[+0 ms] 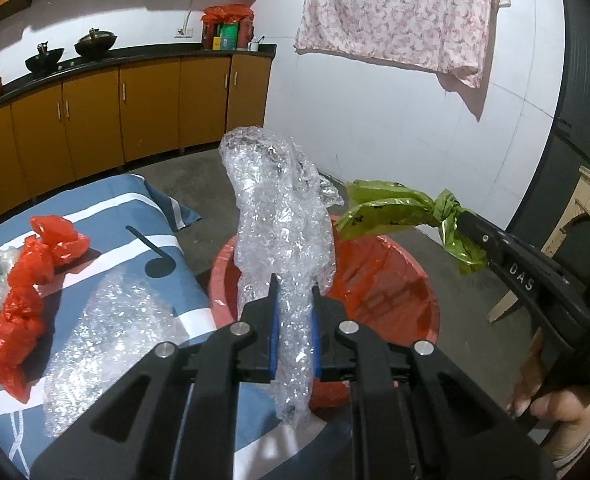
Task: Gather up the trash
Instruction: 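Open both tools over the orange basket, dropping bubble wrap and green bag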
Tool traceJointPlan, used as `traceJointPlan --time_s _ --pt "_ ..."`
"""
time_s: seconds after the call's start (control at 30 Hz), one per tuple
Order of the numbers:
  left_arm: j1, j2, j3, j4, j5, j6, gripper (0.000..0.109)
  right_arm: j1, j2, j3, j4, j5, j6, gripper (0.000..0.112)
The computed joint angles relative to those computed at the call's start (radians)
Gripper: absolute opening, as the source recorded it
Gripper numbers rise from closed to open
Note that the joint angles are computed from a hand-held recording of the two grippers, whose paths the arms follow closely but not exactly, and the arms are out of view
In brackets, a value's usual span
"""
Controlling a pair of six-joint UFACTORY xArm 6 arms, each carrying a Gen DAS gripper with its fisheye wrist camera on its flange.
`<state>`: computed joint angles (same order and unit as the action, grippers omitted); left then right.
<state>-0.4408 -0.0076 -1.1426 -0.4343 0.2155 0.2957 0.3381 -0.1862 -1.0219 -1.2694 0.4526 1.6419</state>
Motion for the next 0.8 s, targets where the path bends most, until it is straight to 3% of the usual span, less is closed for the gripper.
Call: traceJointPlan --time_s 0.27,0.33,0.4,0.47,0.53,0.67,0.8 --pt "-0.013 0.058 -0.058 0.015 0.007 -0.009 0.014 -0.023 0.022 -0.014 0.001 -0.023 0.022 0.005" --pt "-0.014 0.070 -0.066 0.022 0.007 -0.017 0.019 -0.038 0.029 -0.016 -0.005 -0.055 0.034 0.005" --pt "-0.011 0.075 -0.066 0.033 0.009 -0.035 0.037 -0.051 0.042 -0.019 0.015 -0.087 0.017 0.011" --pt "-0.005 0.074 -0.059 0.034 0.006 -0.045 0.040 -0.062 0.051 -0.015 0.047 -0.114 -0.004 0.033" --pt "0.006 0.071 -0.051 0.050 0.009 -0.064 0.042 -0.063 0.048 -0.004 0.048 -0.116 0.003 0.041" --pt "0.033 0.047 -0.021 0.068 0.008 -0.099 0.046 -0.052 0.030 0.018 0.055 -0.099 -0.004 0.048" --pt "0.061 -0.003 0.032 0.080 -0.018 -0.127 0.052 -0.040 0.017 0.030 0.089 -0.091 -0.048 0.048"
